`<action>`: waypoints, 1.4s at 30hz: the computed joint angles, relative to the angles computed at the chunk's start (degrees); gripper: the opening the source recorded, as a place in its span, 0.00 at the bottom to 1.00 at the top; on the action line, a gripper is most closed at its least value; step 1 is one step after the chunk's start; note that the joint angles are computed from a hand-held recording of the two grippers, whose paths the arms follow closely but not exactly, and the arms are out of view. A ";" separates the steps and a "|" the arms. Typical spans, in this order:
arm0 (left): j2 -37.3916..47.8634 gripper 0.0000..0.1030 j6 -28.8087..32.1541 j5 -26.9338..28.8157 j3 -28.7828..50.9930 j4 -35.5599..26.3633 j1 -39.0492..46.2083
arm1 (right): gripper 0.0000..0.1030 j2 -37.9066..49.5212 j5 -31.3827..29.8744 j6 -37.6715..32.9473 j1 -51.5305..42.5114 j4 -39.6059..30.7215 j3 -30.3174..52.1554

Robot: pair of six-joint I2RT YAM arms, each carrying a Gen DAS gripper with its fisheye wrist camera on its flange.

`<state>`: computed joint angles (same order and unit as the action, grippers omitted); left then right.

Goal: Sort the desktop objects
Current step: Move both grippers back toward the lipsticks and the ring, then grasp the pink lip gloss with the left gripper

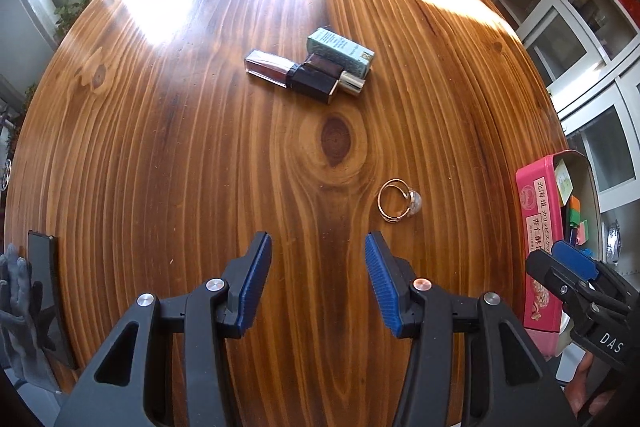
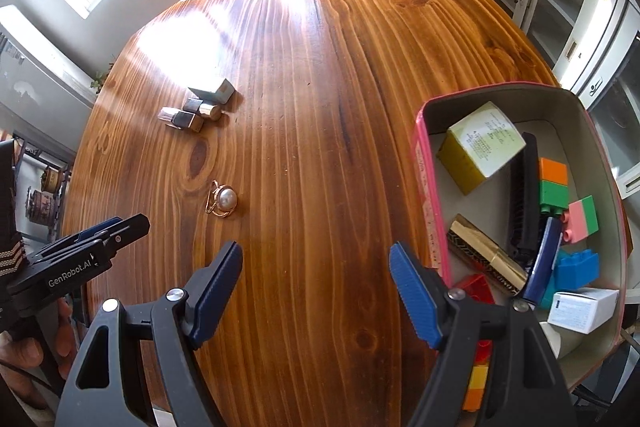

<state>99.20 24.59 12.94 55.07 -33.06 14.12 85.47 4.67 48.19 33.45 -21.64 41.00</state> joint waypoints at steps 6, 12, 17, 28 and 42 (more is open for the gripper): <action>3.81 0.51 1.32 1.03 3.87 -1.45 2.42 | 0.77 4.16 0.20 1.67 2.55 -0.36 2.99; 7.43 0.51 1.67 1.56 7.78 -2.42 2.55 | 0.77 6.22 0.75 4.23 4.55 -1.07 4.26; 11.35 0.51 1.39 1.99 11.97 -3.46 1.95 | 0.77 7.86 0.64 5.58 5.15 -1.83 5.40; 21.40 0.51 -3.84 2.73 24.75 -6.94 0.14 | 0.77 12.91 0.20 5.42 5.06 -4.23 9.82; 28.87 0.51 -7.89 2.89 35.62 -10.21 -1.92 | 0.77 21.45 -1.58 0.36 2.65 -3.49 16.80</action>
<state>128.07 16.69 15.82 90.69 -43.27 12.21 106.91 3.09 48.55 36.09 -25.13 57.80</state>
